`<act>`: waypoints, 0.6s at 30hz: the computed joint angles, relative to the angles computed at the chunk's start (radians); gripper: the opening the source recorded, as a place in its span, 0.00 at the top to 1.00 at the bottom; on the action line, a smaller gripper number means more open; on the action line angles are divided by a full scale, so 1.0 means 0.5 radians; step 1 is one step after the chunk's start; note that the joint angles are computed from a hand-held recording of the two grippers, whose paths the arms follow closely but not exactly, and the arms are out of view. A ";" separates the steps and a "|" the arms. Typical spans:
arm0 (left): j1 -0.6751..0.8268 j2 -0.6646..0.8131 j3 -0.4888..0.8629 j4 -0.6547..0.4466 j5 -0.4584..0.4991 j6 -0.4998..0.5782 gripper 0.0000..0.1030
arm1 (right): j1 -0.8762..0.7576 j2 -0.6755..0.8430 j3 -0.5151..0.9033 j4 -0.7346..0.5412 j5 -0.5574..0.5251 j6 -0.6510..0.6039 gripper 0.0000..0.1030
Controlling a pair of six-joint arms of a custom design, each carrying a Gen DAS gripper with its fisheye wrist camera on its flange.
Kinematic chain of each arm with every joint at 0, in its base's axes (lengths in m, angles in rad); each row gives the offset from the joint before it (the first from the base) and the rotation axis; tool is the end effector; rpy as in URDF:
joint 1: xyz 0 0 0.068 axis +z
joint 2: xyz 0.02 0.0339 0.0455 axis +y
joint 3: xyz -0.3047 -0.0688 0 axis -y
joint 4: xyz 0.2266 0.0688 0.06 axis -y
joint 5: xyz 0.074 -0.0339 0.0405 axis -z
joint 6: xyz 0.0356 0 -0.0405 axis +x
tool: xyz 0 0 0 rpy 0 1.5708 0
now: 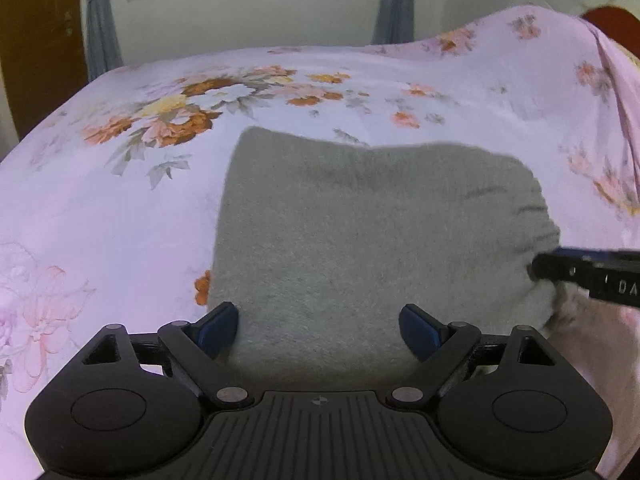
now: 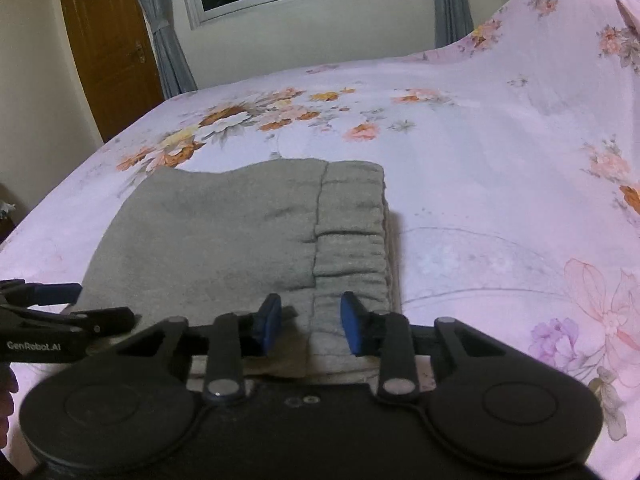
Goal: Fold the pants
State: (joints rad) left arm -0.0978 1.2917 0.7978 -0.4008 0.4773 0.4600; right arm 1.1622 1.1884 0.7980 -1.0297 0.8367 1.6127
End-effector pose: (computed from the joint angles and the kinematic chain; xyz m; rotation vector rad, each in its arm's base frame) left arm 0.2274 -0.0387 0.2694 0.8460 2.2192 -0.4164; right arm 0.0852 0.1302 0.2687 0.5873 2.2183 -0.0157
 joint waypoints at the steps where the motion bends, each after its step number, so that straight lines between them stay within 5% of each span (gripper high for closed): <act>1: 0.011 -0.001 0.043 -0.022 0.027 -0.025 0.15 | -0.035 -0.024 0.027 0.018 0.017 -0.042 0.67; 3: -0.005 0.024 0.115 -0.030 0.058 -0.052 0.15 | -0.030 -0.058 0.109 -0.012 0.100 -0.061 0.61; 9: -0.260 0.306 0.324 0.028 -0.145 -0.150 0.15 | -0.524 -0.097 0.119 0.537 -0.054 -0.893 0.62; 13: -0.371 0.430 0.338 0.208 -0.314 -0.204 0.15 | -0.768 -0.047 -0.060 0.752 -0.303 -1.060 0.63; 18: -0.438 0.636 0.542 0.193 -0.388 -0.280 0.15 | -0.778 -0.120 -0.055 0.798 -0.274 -1.133 0.63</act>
